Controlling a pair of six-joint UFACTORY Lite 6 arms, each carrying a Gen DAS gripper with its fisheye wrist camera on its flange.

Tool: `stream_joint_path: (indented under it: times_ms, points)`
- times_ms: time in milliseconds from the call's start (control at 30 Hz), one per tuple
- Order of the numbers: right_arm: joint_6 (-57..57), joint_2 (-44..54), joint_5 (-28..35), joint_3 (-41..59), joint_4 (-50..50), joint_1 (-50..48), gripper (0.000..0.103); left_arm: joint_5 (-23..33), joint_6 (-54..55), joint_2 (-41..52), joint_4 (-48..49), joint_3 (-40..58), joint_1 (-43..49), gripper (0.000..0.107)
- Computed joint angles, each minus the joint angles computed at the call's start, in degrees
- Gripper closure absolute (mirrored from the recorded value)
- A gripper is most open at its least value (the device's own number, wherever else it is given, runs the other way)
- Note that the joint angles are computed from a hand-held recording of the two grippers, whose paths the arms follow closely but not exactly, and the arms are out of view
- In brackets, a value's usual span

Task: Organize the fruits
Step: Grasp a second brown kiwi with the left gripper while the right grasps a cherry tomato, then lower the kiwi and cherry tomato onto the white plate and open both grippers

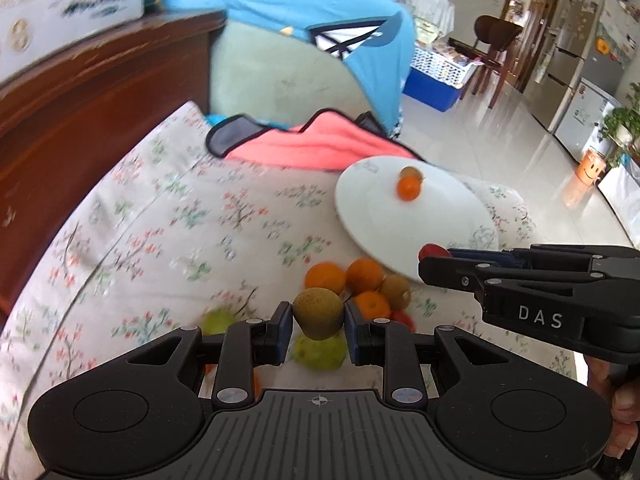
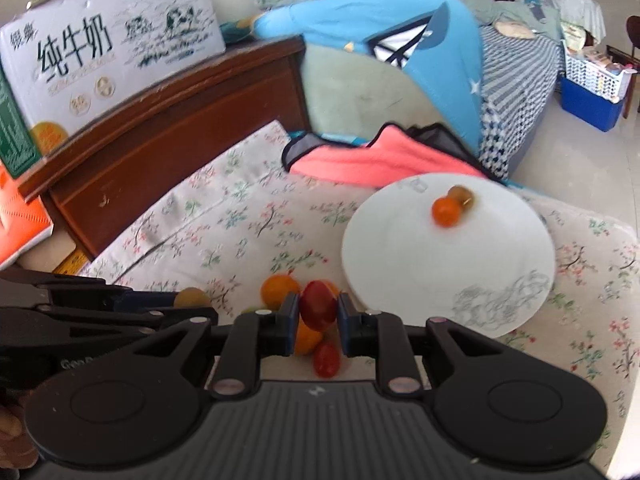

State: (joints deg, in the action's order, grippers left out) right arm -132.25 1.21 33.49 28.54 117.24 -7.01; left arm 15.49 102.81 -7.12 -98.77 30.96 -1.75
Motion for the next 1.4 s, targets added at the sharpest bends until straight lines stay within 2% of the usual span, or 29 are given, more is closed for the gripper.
stream_joint_path:
  times_ms: [133,300,467,567,600,767,900,1167,1400]
  points:
    - [2.8,-1.1,1.0,1.3,-2.4,-2.8,0.083,-2.7,2.5,2.6,-4.2,3.2,-4.0,0.082]
    - [5.4,0.0,0.7,3.9,-4.0,-5.8,0.083,-4.8,1.4,6.4,-5.0,6.9,-7.5,0.082]
    - [6.5,3.3,-0.1,6.7,-4.9,-7.5,0.083,-7.3,10.9,10.3,-14.7,10.3,-10.6,0.082]
    - [7.0,5.2,-0.8,8.1,-5.2,-8.1,0.083,-8.4,22.3,13.9,-25.5,13.4,-12.0,0.082]
    - [7.5,6.1,-0.9,8.7,-5.4,-8.5,0.083,-8.5,23.2,15.1,-26.2,14.5,-12.1,0.082]
    - [9.9,9.9,-1.5,11.8,-6.6,-9.8,0.083,-7.7,16.6,20.5,-19.8,19.4,-12.4,0.082]
    - [12.8,13.7,-1.8,14.9,-7.4,-10.9,0.083,-6.7,18.3,23.7,-21.1,22.1,-13.0,0.082]
    - [18.5,18.8,-1.5,19.0,-9.3,-12.3,0.083,-5.2,14.7,28.8,-17.1,26.7,-14.2,0.082]
    - [22.3,22.0,-2.4,21.7,-9.8,-12.1,0.081,-4.2,7.2,32.8,-10.5,30.7,-14.9,0.081]
